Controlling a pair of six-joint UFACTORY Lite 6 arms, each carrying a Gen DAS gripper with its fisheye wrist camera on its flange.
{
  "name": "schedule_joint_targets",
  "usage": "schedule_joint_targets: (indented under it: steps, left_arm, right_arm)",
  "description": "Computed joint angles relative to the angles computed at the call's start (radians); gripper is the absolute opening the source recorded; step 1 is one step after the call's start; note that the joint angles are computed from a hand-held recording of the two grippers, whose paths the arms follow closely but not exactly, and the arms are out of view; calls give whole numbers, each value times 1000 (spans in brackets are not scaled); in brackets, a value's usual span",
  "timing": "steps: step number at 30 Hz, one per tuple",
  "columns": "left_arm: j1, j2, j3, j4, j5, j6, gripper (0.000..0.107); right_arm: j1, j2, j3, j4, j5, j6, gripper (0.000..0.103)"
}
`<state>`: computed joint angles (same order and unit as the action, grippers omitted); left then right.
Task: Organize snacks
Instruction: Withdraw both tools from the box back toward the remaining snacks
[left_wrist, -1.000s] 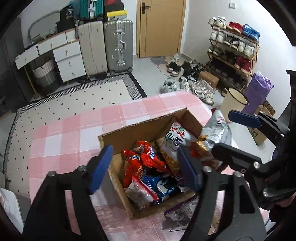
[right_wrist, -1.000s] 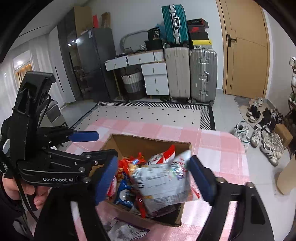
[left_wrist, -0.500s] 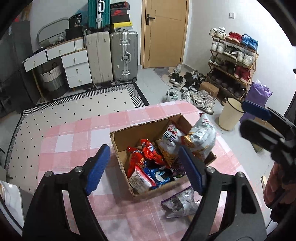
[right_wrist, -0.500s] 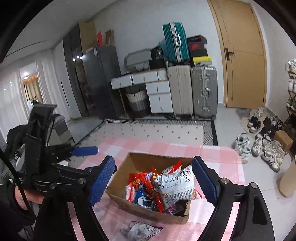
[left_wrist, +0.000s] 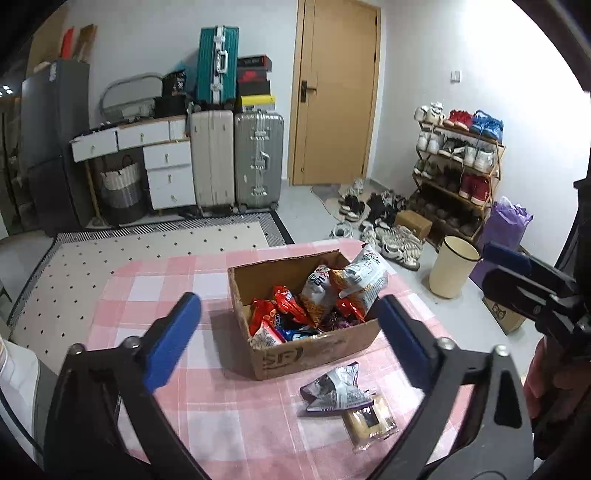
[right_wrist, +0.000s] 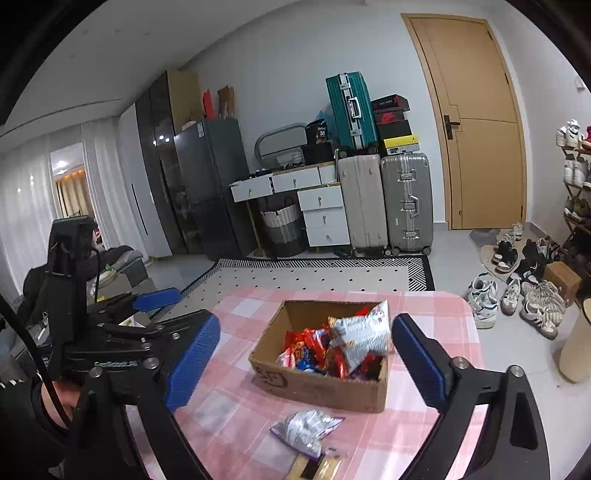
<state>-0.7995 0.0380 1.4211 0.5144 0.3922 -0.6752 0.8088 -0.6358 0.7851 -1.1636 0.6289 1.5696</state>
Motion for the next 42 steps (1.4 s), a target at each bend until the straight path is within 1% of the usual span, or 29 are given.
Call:
schedule_joint_targets:
  steps: [1, 3, 4, 6, 7, 8, 9, 10, 11, 12, 13, 14, 15, 18, 19, 20, 22, 23, 24, 28, 31, 35, 37, 42]
  left_arm:
    - [-19, -58, -68, 96, -9, -96, 102]
    - [-60, -161, -186, 243, -11, -252, 102]
    - [-79, -196, -226, 276, -5, -292, 102]
    - [-118, -250, -294, 338, 31, -372, 102]
    - [-140, -277, -331, 363, 55, -408, 102]
    - [-158, -308, -372, 374, 70, -437, 102]
    - [-177, -350, -430, 389, 76, -478, 102]
    - [-187, -372, -464, 391, 78, -497, 102]
    - [-207, -406, -510, 414, 99, -556, 102]
    - [-231, -425, -547, 466, 126, -646, 102]
    - [-243, -440, -578, 493, 146, -709, 102]
    - [-247, -463, -615, 490, 145, -743, 102]
    - [-225, -457, -630, 486, 114, -755, 102]
    - [-231, -449, -684, 540, 112, -839, 102]
    - [-248, -438, -696, 566, 130, -867, 102]
    - [-258, -412, -699, 587, 142, -887, 102]
    - [-240, -346, -693, 609, 112, -916, 102]
    - [-229, -338, -705, 610, 82, -921, 102]
    - [-215, -318, -711, 623, 48, -934, 102]
    - [-194, -266, -740, 749, -1, -1068, 102]
    - [-160, -239, -765, 839, -66, -1165, 102]
    - [-163, -184, -773, 938, -60, -1270, 102]
    - [-175, -142, -766, 946, -22, -1277, 102]
    - [-145, -83, -784, 1119, -91, -1450, 102]
  right_arm:
    - [43, -15, -18, -16, 36, 31, 97]
    - [164, -51, -55, -45, 154, 99, 98]
    - [250, -69, -82, -66, 233, 151, 98]
    - [373, -91, -121, -81, 342, 222, 99]
    - [401, -95, -137, -90, 362, 250, 100]
    - [469, -108, -166, -95, 408, 300, 102]
    - [535, -118, -194, -101, 449, 355, 102]
    - [563, -118, -213, -110, 465, 394, 102]
    - [624, -117, -240, -121, 508, 456, 102]
    - [652, -113, -263, -117, 509, 485, 103]
    - [638, -75, -257, -127, 505, 518, 103]
    - [658, -55, -273, -114, 501, 539, 103]
    - [636, -52, -288, -118, 478, 548, 103]
    - [637, 9, -320, -106, 442, 632, 103]
    - [600, 19, -324, -111, 423, 631, 103]
    - [606, 35, -334, -112, 420, 648, 103]
    - [609, 46, -358, -124, 417, 700, 103]
    - [608, 51, -372, -135, 409, 731, 103]
    - [591, 58, -383, -139, 387, 746, 103]
    - [478, 68, -418, -180, 261, 777, 103]
    - [414, 86, -440, -211, 194, 798, 103]
    - [301, 141, -462, -275, 80, 848, 103]
    - [263, 168, -464, -280, 46, 849, 103]
    - [155, 241, -489, -424, -68, 969, 103]
